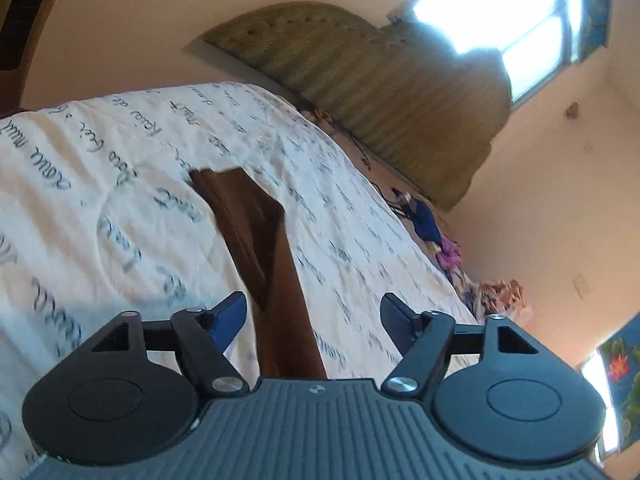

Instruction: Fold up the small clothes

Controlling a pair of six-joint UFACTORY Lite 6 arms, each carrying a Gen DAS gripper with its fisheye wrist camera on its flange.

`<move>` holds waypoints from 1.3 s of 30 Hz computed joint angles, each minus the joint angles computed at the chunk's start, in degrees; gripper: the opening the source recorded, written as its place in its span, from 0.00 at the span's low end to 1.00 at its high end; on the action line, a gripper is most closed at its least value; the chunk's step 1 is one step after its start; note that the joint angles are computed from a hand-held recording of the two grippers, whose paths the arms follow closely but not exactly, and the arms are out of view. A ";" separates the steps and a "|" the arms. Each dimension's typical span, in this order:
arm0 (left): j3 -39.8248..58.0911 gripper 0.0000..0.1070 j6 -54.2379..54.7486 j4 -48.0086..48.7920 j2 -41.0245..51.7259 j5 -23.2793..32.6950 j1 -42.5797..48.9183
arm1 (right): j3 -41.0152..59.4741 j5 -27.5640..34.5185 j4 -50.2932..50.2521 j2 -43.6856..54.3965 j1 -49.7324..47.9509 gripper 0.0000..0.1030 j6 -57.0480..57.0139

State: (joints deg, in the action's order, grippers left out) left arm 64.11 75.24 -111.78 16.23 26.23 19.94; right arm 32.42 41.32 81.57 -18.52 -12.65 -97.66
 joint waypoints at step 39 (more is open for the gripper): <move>-19.61 0.04 -25.40 41.50 -43.41 28.73 54.76 | -8.80 4.89 8.23 -13.53 14.33 0.76 4.01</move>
State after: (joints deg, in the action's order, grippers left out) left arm 44.50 49.84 -70.28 -27.18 54.96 74.70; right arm 23.62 46.21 89.80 -32.05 1.68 -93.65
